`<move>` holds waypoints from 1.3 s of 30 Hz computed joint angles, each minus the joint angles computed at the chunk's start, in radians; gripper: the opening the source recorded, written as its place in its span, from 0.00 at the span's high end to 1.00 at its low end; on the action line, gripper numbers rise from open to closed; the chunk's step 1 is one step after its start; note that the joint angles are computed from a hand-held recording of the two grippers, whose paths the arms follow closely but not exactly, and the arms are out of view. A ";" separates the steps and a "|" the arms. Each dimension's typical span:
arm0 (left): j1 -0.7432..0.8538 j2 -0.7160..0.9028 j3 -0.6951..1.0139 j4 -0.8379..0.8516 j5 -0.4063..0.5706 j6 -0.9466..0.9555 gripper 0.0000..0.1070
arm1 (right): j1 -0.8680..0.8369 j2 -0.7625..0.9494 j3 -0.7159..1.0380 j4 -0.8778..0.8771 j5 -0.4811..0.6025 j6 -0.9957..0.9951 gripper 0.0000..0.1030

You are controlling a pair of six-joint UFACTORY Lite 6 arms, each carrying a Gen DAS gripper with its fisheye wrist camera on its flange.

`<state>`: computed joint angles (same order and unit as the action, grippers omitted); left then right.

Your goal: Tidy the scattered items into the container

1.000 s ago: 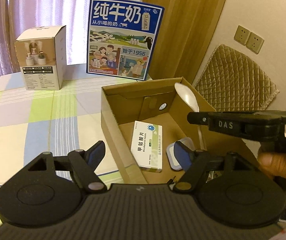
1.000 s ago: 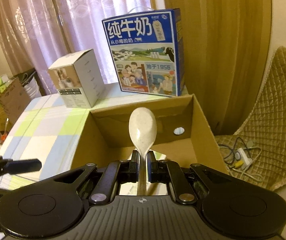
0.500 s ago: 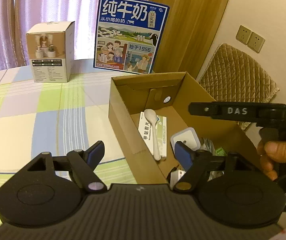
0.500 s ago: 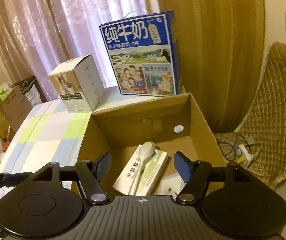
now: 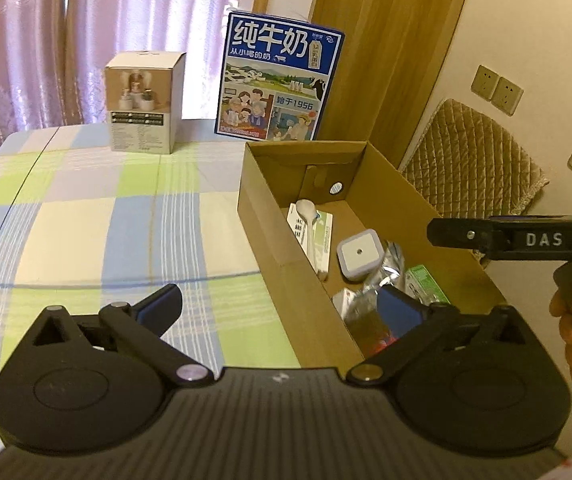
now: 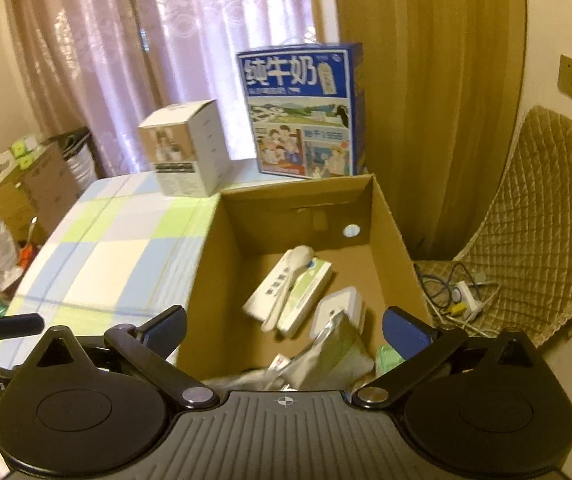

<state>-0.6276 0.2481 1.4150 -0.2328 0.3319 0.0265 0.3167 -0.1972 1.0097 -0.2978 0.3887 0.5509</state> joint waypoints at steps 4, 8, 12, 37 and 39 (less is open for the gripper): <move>-0.036 -0.160 -0.134 0.163 0.004 -0.192 0.05 | 0.115 -0.119 -0.040 -0.139 0.103 0.158 0.02; -0.085 -0.313 -0.244 0.336 0.027 -0.399 0.05 | 0.267 -0.217 -0.058 -0.275 0.240 0.334 0.02; -0.139 -0.449 -0.334 0.448 0.058 -0.542 0.05 | 0.443 -0.287 -0.064 -0.398 0.405 0.502 0.02; -0.612 -0.675 -0.397 0.909 0.493 -1.179 0.05 | 1.292 -0.442 -0.064 -0.585 1.189 1.064 0.02; -0.629 -0.674 -0.400 0.925 0.503 -1.202 0.05 | 1.347 -0.433 -0.064 -0.584 1.241 1.102 0.02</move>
<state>-1.2571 -0.4257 1.0148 0.6924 0.8350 -1.1752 1.6633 -0.6303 0.9454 -0.8820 1.6293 1.6534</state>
